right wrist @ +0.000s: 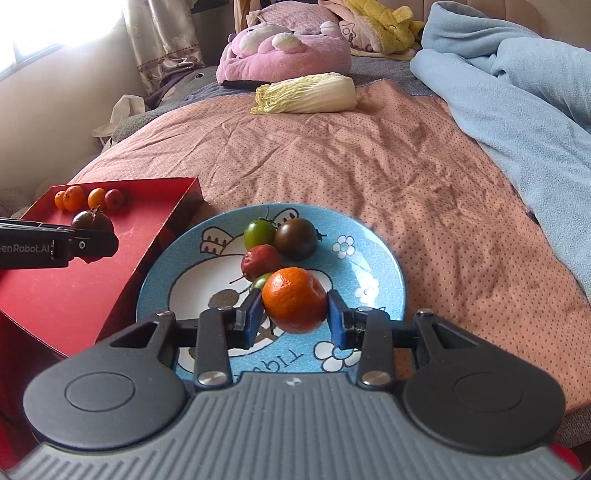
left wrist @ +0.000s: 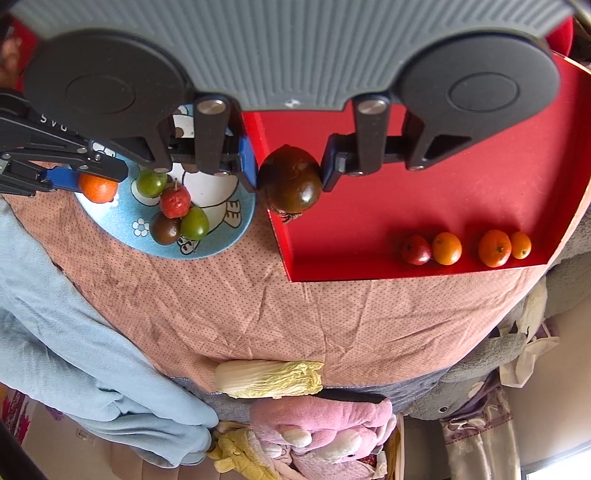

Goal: Organize fruits
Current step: 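Carry dark purple tomato and orange from the tray over the plate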

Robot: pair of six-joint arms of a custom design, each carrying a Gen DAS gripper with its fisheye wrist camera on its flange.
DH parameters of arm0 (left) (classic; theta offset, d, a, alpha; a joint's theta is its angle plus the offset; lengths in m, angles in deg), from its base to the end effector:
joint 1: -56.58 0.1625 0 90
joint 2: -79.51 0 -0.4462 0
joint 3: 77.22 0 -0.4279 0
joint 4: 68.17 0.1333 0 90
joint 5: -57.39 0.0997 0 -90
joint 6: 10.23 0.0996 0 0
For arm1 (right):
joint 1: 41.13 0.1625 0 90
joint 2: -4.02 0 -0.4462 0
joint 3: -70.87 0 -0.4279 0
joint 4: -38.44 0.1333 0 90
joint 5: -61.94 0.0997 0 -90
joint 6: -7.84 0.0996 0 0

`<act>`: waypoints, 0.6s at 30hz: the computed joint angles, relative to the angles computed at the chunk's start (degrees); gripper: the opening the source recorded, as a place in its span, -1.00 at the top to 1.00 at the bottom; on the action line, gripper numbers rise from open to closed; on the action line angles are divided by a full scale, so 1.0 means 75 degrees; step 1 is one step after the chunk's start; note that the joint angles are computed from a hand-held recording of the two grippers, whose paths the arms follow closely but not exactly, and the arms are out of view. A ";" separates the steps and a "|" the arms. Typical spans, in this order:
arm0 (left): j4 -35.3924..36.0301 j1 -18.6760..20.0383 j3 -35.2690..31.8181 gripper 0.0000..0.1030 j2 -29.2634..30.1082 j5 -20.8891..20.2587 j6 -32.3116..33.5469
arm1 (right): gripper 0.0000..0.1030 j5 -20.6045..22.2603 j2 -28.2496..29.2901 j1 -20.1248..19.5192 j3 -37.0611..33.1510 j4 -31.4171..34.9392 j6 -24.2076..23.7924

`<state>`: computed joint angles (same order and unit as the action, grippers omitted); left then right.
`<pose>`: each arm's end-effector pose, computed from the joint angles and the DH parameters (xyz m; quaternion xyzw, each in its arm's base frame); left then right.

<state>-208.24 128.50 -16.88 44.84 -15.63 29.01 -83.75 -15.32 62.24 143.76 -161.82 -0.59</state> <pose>-0.1196 -0.8896 0.1854 0.4363 0.8632 -0.1790 0.1802 0.2293 -0.7440 0.0186 -0.0707 -0.8060 0.4373 0.3926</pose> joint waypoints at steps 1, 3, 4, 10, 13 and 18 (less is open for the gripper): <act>0.0018 -0.0011 0.0021 0.23 0.0001 -0.0025 -0.0001 | 0.17 -0.0031 0.0000 -0.0019 0.0003 0.0023 0.0004; 0.0062 -0.0034 0.0071 0.23 -0.0006 -0.0055 -0.0003 | 0.17 -0.0092 -0.0001 -0.0062 -0.0001 0.0092 0.0019; 0.0085 -0.0045 0.0092 0.23 -0.0008 -0.0067 0.0004 | 0.17 -0.0128 0.0002 -0.0083 -0.0012 0.0131 0.0034; 0.0165 -0.0083 0.0324 0.23 -0.0077 -0.0243 0.0073 | 0.17 -0.0169 -0.0033 -0.0182 0.0065 0.0461 0.0299; 0.0172 -0.0096 0.0475 0.23 -0.0115 -0.0273 0.0159 | 0.16 -0.0232 0.0011 -0.0178 0.0059 0.0391 0.0233; 0.0255 -0.0111 0.0680 0.23 -0.0154 -0.0289 0.0275 | 0.06 -0.0189 -0.0012 -0.0158 0.0125 0.0227 0.0398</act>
